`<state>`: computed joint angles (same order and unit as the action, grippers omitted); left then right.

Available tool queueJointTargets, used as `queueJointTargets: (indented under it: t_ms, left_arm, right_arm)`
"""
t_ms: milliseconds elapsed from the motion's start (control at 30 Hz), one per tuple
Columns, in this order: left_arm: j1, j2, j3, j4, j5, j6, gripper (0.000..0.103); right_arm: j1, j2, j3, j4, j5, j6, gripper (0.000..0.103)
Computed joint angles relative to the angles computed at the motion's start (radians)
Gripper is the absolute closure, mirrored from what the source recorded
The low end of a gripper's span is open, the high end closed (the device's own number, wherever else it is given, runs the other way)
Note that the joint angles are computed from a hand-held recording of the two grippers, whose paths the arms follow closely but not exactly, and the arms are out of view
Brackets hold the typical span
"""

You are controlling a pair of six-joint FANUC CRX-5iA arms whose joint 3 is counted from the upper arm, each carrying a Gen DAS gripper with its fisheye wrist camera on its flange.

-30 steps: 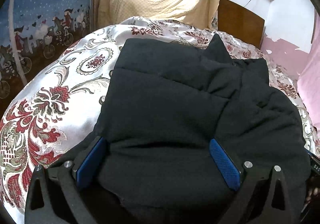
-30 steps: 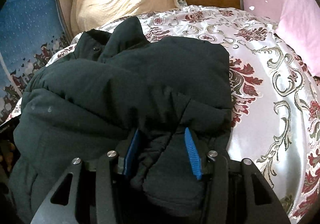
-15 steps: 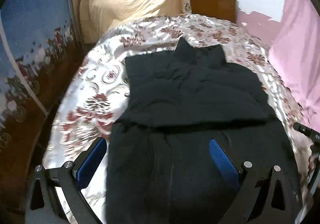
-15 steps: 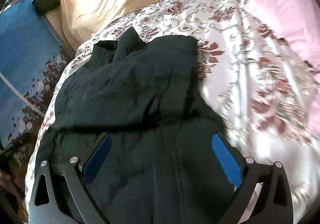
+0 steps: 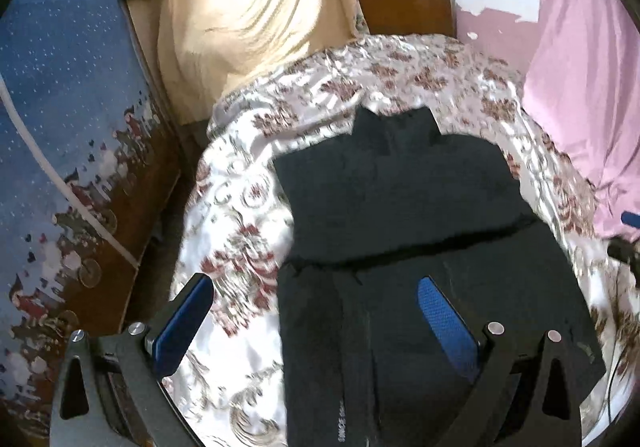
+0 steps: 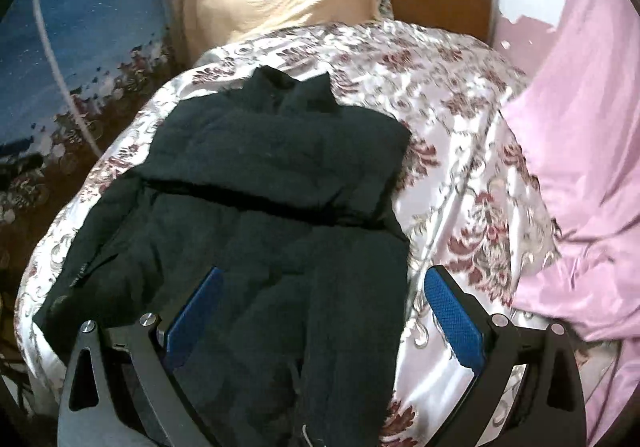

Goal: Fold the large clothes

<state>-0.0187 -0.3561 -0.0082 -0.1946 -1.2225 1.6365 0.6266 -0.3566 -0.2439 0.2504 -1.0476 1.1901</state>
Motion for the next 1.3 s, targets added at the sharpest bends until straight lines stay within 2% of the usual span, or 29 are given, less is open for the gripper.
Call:
queueJointTargets:
  t_ms: [133, 267, 400, 533, 700, 800, 900, 967, 1000, 1067, 1100, 1133, 1200, 1267, 1300]
  left_arm:
    - [-0.01, 0.096, 0.147, -0.044, -0.044, -0.004, 0.0]
    - [-0.008, 0.216, 0.287, -0.05, -0.058, -0.008, 0.0]
    - [0.007, 0.375, 0.425, -0.018, -0.055, -0.006, 0.0]
    - [0.023, 0.578, 0.584, 0.019, -0.043, 0.023, 0.0]
    - [0.039, 0.8, 0.737, 0.087, 0.032, 0.036, 0.0]
    - [0.037, 0.92, 0.836, 0.111, 0.047, 0.056, 0.0]
    - [0.033, 1.025, 0.93, 0.126, 0.049, 0.07, 0.0]
    - [0.029, 1.073, 0.969, 0.126, 0.065, 0.069, 0.0]
    - [0.026, 1.095, 0.984, 0.115, 0.076, 0.073, 0.002]
    - [0.025, 1.132, 1.014, 0.115, 0.077, 0.067, 0.017]
    - [0.028, 1.149, 1.031, 0.126, 0.072, 0.06, 0.031]
    - [0.032, 1.165, 1.043, 0.143, 0.07, 0.053, 0.043]
    - [0.043, 1.2, 1.074, 0.195, 0.053, 0.038, 0.053]
    - [0.049, 1.219, 1.088, 0.233, 0.042, 0.022, 0.069]
    - [0.05, 1.223, 1.092, 0.244, 0.034, 0.015, 0.082]
  right_arm:
    - [-0.003, 0.058, 0.112, -0.021, -0.041, 0.032, 0.004]
    - [-0.03, 0.166, 0.25, -0.027, -0.064, 0.06, 0.004]
    - [-0.059, 0.331, 0.427, -0.028, -0.065, 0.085, 0.004]
    - [-0.092, 0.525, 0.626, -0.05, -0.055, 0.073, 0.004]
    - [-0.132, 0.805, 0.906, -0.066, -0.071, 0.064, 0.004]
    - [-0.163, 0.952, 1.071, -0.114, -0.105, 0.046, 0.004]
    - [-0.196, 1.053, 1.178, -0.189, -0.101, 0.021, 0.005]
    - [-0.207, 1.093, 1.206, -0.228, -0.075, 0.017, 0.01]
    - [-0.211, 1.117, 1.224, -0.246, -0.068, 0.017, 0.019]
    - [-0.22, 1.17, 1.284, -0.282, -0.078, 0.018, 0.031]
    - [-0.221, 1.192, 1.31, -0.292, -0.088, 0.015, 0.034]
    - [-0.223, 1.214, 1.335, -0.306, -0.093, 0.01, 0.035]
    - [-0.223, 1.242, 1.369, -0.321, -0.088, 0.006, 0.035]
    - [-0.221, 1.282, 1.435, -0.316, -0.106, 0.006, 0.036]
    - [-0.216, 1.303, 1.468, -0.306, -0.122, 0.005, 0.042]
